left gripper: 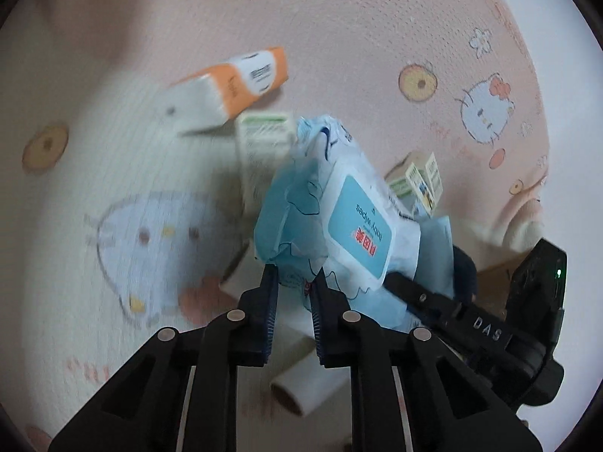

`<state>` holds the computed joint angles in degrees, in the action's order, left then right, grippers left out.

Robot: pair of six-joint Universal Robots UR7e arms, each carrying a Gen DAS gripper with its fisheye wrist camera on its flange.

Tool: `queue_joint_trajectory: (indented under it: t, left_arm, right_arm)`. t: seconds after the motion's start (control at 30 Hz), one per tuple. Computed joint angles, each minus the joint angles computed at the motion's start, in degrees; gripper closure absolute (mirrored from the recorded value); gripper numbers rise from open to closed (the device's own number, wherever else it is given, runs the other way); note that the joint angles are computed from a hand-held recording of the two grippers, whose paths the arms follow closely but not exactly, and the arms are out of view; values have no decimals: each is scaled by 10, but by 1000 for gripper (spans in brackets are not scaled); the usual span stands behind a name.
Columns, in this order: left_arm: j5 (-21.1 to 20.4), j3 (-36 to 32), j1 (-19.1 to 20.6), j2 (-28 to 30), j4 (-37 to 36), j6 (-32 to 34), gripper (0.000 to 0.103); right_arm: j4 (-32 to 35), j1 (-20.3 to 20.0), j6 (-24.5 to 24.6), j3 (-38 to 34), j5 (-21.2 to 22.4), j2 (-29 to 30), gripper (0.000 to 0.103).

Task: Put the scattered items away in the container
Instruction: 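Grasp the blue baby wipes pack with the left gripper, then lift the baby wipes pack with the left gripper off the pile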

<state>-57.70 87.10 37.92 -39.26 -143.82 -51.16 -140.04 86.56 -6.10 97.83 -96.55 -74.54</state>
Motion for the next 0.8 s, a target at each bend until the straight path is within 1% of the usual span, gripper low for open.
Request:
queue_joint_trajectory:
  t: [0.03, 0.07, 0.13, 0.2, 0.37, 0.43, 0.47, 0.5, 0.57, 0.6, 0.63, 0.73, 0.8]
  left_arm:
    - [-5, 13, -2, -5, -4, -11, 85]
    - [-8, 27, -4, -9, -16, -18, 85]
    - [-7, 53, -8, -17, -50, -21, 86]
    - [-10, 68, -10, -20, -79, -27, 86]
    - [-21, 64, -8, -22, -67, -23, 84]
    - [-21, 60, -6, -22, -61, -29, 81]
    - [-23, 64, -7, -25, -64, -31, 78]
    - [-23, 67, -6, -27, -75, -34, 74]
    - [-9, 65, -9, -31, -63, -48, 74]
    - [-2, 62, -10, -33, -51, -53, 73]
    - [-2, 58, -9, -36, -40, -56, 72]
    - [6, 44, -9, -40, 1, -57, 61]
    - [22, 25, -11, -39, 42, -44, 51]
  right_arm:
    - [-3, -1, -5, 7, -1, -5, 81]
    - [1, -15, -21, 26, 8, -29, 83]
    - [15, -32, -31, 36, 25, -46, 84]
    - [7, -40, -35, 56, 38, -63, 84]
    - [19, -37, -52, 68, 31, -82, 84]
    - [18, -35, -54, 62, 35, -80, 84]
    - [13, -32, -52, 57, 39, -78, 83]
    - [5, -29, -51, 53, 34, -75, 80]
    - [-3, -25, -49, 45, 24, -71, 70]
    - [3, -24, -50, 37, 22, -66, 62]
    - [9, -24, -50, 31, 21, -61, 59]
    - [39, -23, -43, 11, 20, -49, 59]
    - [55, -22, -42, 4, 19, -45, 59]
